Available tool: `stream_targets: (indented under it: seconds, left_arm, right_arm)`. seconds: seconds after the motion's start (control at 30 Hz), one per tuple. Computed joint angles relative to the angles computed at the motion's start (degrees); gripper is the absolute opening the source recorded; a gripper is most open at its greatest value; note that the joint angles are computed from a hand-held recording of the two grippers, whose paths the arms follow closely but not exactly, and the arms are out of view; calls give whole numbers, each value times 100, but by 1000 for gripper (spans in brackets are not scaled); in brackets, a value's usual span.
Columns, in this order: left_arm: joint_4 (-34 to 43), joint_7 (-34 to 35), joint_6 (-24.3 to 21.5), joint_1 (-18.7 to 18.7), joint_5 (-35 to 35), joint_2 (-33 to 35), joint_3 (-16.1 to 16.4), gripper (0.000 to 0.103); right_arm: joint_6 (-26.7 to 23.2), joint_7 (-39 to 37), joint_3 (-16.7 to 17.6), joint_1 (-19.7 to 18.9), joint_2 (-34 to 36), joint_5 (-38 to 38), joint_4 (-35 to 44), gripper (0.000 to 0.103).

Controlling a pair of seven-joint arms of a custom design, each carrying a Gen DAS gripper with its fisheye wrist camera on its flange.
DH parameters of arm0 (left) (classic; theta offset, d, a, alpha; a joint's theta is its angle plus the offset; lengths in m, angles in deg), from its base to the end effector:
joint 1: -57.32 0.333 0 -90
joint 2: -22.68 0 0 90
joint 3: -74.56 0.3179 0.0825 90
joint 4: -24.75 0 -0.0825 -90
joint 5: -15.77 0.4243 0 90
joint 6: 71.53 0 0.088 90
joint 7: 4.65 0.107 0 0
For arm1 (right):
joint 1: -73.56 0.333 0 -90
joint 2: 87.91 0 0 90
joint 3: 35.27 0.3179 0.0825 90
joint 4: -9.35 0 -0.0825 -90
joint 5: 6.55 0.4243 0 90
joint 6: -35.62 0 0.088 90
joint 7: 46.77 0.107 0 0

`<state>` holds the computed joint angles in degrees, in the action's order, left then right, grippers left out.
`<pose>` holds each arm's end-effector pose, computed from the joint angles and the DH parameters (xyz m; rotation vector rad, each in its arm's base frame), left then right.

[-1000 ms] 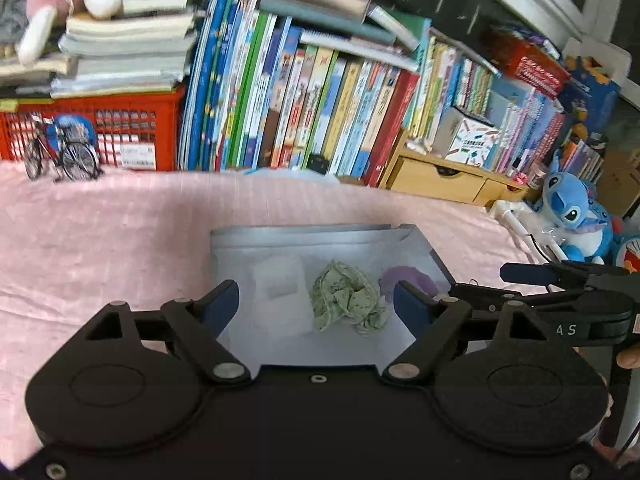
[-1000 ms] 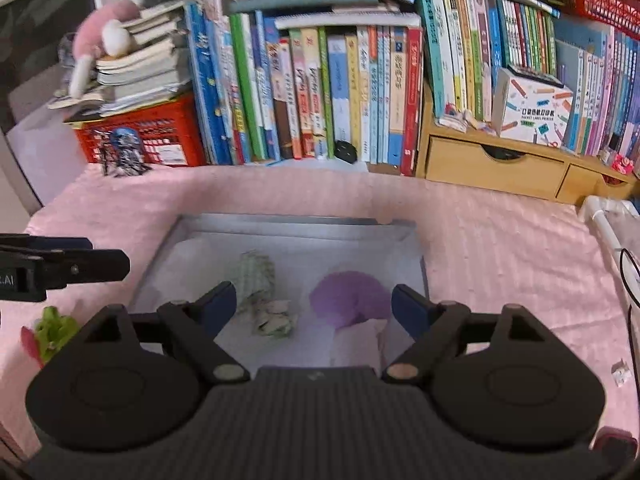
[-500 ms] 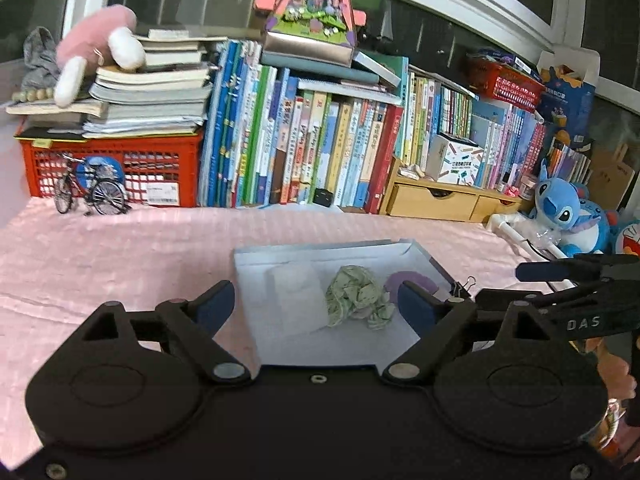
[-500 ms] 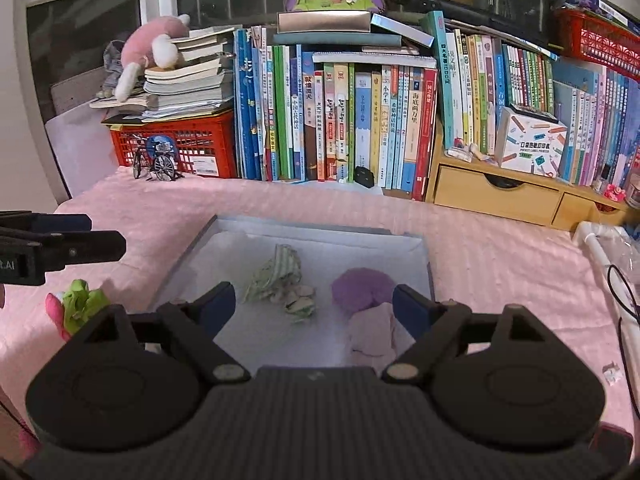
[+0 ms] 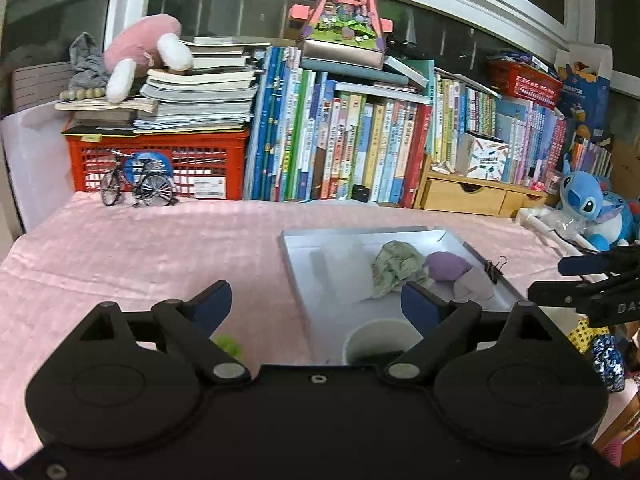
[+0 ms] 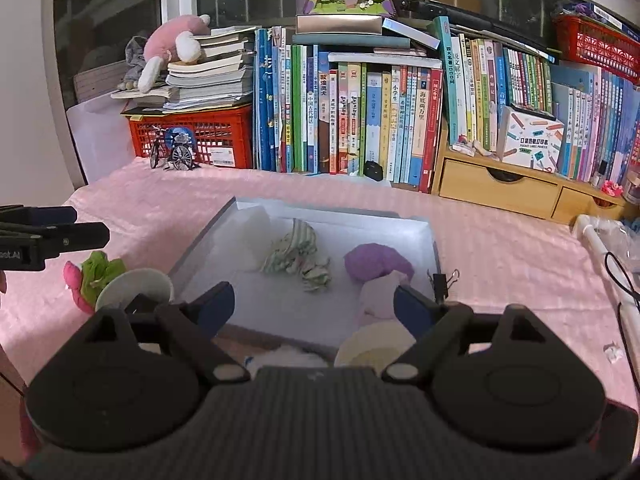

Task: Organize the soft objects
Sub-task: 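Move the left tool to the pink-and-green plush while the right tool moves to the white fluffy ball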

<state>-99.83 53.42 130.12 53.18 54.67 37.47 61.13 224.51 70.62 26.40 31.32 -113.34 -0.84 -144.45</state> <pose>0.5657 -0.2520 0.3702 -1.2484 2.0651 -1.2744 0.4565 0.1459 0.3767 -1.5796 1.7712 -0.8135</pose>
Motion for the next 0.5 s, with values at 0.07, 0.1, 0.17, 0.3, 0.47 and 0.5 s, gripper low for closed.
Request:
stream_targets:
  seconds: [0.07,0.1,0.17,0.3,0.47,0.5]
  left_arm:
    - [-157,338,92,-231,-383,-66,213,91]
    - [-223,515,126,-333,-577,-94,297,92]
    - [-348,889,196,-519,-987,-139,438,92]
    - [-547,1489,385,-721,-1669,-170,563,93]
    - [-698,2049,563,-858,-2330,-140,631,95]
    - [-721,2145,584,-875,-2446,-135,643,95]
  right_arm:
    - [36,11,-40,82,-19,23,-54,92]
    - [39,13,-32,97,-48,40,-79,92]
    - [5,38,8,98,-118,62,-112,92]
    - [84,137,52,139,-206,96,-219,92]
    - [153,123,126,165,-214,187,-303,92]
    - [151,118,156,153,-219,199,-309,92]
